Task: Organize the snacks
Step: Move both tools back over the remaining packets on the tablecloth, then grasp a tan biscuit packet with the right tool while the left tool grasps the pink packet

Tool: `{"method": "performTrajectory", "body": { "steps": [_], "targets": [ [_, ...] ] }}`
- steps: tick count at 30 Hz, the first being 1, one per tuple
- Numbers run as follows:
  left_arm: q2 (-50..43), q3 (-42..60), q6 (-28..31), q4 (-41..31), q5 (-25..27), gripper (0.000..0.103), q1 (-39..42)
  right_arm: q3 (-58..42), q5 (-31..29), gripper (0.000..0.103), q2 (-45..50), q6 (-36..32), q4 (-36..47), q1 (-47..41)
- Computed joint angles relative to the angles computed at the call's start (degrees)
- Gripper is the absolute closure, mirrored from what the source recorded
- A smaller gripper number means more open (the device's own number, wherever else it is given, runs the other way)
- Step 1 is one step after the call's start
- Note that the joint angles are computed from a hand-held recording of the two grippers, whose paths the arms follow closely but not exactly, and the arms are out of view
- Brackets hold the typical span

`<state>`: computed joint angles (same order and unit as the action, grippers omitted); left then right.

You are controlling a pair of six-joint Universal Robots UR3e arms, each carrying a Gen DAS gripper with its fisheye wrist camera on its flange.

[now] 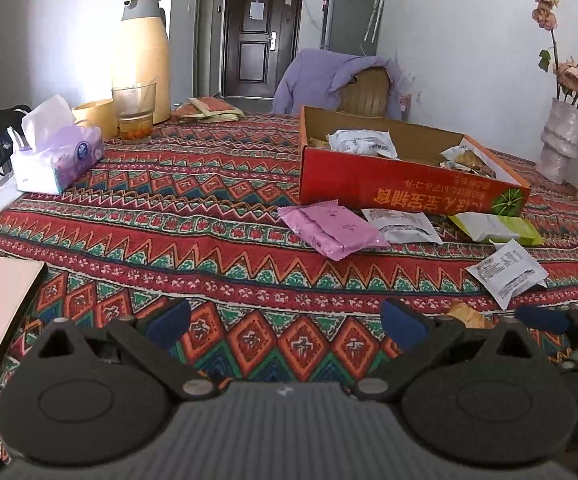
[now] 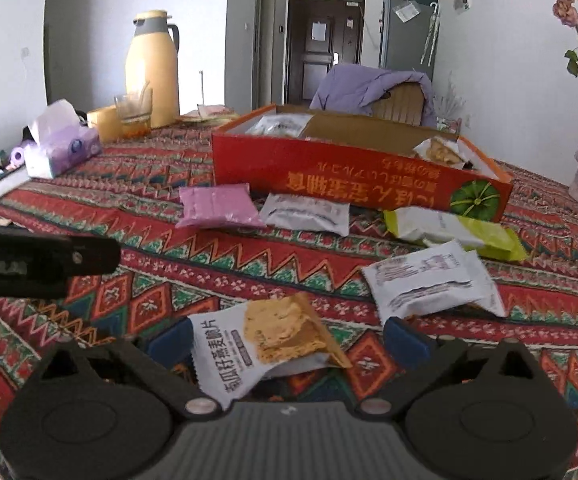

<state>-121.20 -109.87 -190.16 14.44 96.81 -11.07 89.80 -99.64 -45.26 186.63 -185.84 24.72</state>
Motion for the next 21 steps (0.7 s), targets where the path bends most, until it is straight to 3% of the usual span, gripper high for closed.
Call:
{"method": "performTrajectory", "body": {
  "steps": [2, 5, 7, 9, 18, 21],
  "targets": [
    [0.1, -0.6, -0.1, 0.5, -0.8, 0.0, 0.4, -2.1, 0.4, 0.009, 0.7, 0.5, 3.3, -0.1],
    [0.2, -1.1, -0.3, 0.6, -1.6, 0.0, 0.9, -2.0, 3.0, 0.008, 0.5, 1.2, 3.7, -1.4],
    [0.2, -1.2, -0.5, 0.5, -2.1, 0.0, 1.1, -1.7, 3.6, 0.013, 0.5, 1.1, 3.1, -1.8],
    [0.3, -1.3, -0.4, 0.6, -2.6, 0.0, 1.2, -0.9, 4.0, 0.025, 0.4, 0.7, 1.6, -2.0],
    [0.4, -1.3, -1.2, 0.4, -3.2, 0.0, 1.0, 2.1, 6.6, 0.04, -0.3, -0.8, -2.4, -3.6],
    [0.8, -1.6, -1.7, 0.6, -3.3, 0.0, 1.0, 3.4, 8.5, 0.051, -0.6, -2.3, -3.8, -4.6]
  ]
}}
